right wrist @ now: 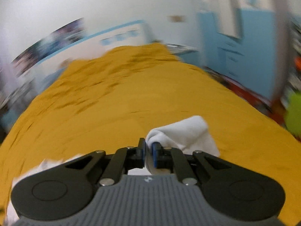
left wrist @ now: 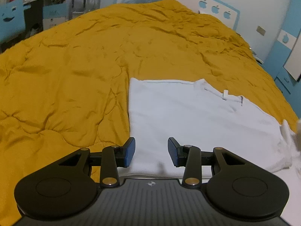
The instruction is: Fold small clothes
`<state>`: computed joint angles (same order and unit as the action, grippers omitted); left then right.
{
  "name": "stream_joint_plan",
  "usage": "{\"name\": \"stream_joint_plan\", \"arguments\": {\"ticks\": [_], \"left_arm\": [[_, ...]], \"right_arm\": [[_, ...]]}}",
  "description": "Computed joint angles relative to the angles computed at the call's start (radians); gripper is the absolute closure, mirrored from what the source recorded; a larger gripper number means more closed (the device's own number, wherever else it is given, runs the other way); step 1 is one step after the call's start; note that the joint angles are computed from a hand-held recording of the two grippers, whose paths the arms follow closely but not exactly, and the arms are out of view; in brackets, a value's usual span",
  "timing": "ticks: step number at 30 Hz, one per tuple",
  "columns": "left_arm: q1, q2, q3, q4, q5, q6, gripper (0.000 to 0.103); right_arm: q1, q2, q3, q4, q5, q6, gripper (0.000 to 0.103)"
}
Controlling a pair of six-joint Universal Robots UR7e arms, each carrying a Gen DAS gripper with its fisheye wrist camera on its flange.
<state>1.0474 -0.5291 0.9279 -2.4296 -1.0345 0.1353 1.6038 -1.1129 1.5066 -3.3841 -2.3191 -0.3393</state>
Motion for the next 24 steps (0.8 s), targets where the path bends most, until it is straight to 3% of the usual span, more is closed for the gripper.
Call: {"name": "stream_joint_plan", "arguments": {"ticks": [4, 7, 10, 15, 18, 20, 24], "left_arm": [[0.002, -0.023, 0.027, 0.002, -0.035, 0.008, 0.055], [0.003, -0.035, 0.042, 0.014, -0.049, 0.012, 0.055], [0.006, -0.046, 0.055, 0.029, -0.060, 0.011, 0.055], [0.012, -0.056, 0.071, 0.046, -0.077, 0.003, 0.055], [0.016, -0.057, 0.072, 0.064, -0.089, -0.010, 0.055], [0.017, -0.058, 0.074, 0.068, -0.097, -0.013, 0.055], [0.017, -0.055, 0.064, 0.083, -0.134, -0.010, 0.055]], "right_arm": [[0.082, 0.132, -0.061, 0.075, 0.006, -0.200, 0.101], [0.115, 0.207, -0.078, 0.181, 0.011, -0.252, 0.101], [0.118, 0.259, -0.083, 0.288, 0.007, -0.235, 0.101], [0.090, 0.288, -0.077, 0.458, -0.003, -0.088, 0.099], [0.079, 0.269, -0.022, 0.401, 0.039, -0.052, 0.087], [0.075, 0.232, 0.001, 0.436, 0.097, 0.016, 0.070], [0.092, 0.176, 0.041, 0.453, 0.143, 0.061, 0.066]]}}
